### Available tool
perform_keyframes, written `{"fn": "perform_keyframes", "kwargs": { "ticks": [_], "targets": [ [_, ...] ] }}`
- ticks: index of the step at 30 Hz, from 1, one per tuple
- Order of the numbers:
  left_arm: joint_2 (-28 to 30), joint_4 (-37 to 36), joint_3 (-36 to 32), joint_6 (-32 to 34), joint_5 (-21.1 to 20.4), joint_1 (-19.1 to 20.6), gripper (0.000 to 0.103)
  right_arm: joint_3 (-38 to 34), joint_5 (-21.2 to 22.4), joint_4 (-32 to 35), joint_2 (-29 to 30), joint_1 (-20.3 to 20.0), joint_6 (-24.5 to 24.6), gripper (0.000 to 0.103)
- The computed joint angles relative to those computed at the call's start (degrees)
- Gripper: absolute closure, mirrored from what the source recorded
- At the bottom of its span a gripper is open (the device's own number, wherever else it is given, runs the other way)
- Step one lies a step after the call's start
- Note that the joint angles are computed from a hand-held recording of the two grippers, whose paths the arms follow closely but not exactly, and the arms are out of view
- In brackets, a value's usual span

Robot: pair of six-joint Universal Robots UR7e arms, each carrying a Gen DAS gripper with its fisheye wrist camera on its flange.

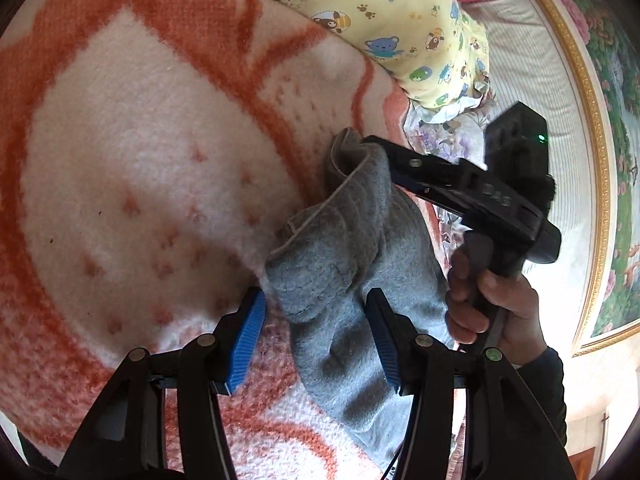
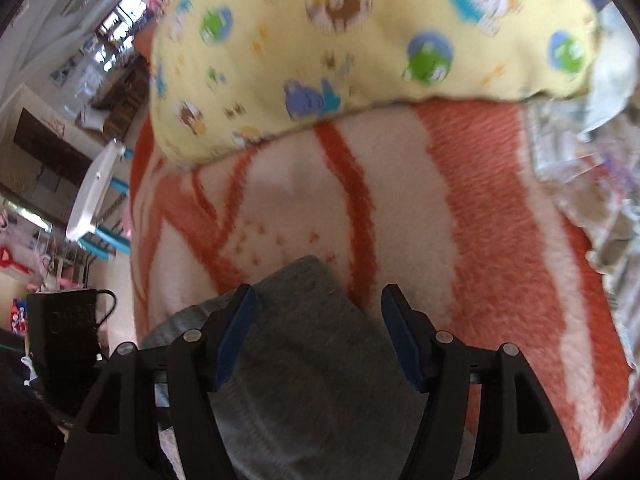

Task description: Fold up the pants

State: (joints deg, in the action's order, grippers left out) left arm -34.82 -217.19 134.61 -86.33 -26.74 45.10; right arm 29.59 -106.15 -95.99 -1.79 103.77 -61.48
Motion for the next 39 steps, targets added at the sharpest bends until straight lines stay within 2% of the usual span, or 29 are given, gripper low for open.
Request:
{"fn": "perform_keyframes", "kwargs": {
  "ticks": [3, 5, 6, 7, 8, 9, 13, 21, 30, 39],
  "targets": [
    [-0.19, 1.16, -1.10, 1.13, 0.69, 0.52, 0.052, 3.06, 1.24, -1.57, -1.35, -0.27, -1.87, 0.039],
    [-0.84, 2.77, -2.16, 2.73, 0.81, 1.25, 0.059, 4.13, 1.12, -1.91, -1.64, -0.29, -1.99, 0.071],
    [-1.03, 3.23, -2.29, 3.09, 0.59, 1.54, 0.073, 6.54, 0.62, -4.37, -2.71, -0.27, -2.71, 0.073],
    [-0.84, 2.07, -2.45, 4.22, -0.14, 1.90, 0.078, 7.42, 0.79, -5.25, -3.19, -0.28, -3.14, 0.079],
    [-0.46, 0.62, -2.41, 4.65, -0.29, 1.98, 0.080, 9.00, 1.10, -6.53, -4.02, -0.22, -3.47, 0.089],
    [0.06, -0.97, -2.33, 4.88, -0.01, 1.70, 0.085, 10.22, 1.54, -7.83, -4.85, -0.26, -3.51, 0.090],
    [-0.37, -0.49, -2.89, 7.33, 1.80, -0.29, 0.090, 13.58, 5.51, -10.18, -8.47, -0.88, -2.43, 0.092],
    [-1.01, -0.27, -8.89, 19.65, 2.38, -4.22, 0.091, 18.57, 16.87, -10.80, -17.80, -3.20, -0.56, 0.093],
    [1.42, 4.94, -19.33, 29.50, -3.78, -4.73, 0.091, 24.56, 22.96, -13.52, -27.89, -7.50, 0.46, 0.093],
    [5.82, 14.79, -29.24, 32.66, -10.93, -5.60, 0.091, 28.92, 28.35, -16.13, -35.51, -13.35, 2.91, 0.093]
  ]
}}
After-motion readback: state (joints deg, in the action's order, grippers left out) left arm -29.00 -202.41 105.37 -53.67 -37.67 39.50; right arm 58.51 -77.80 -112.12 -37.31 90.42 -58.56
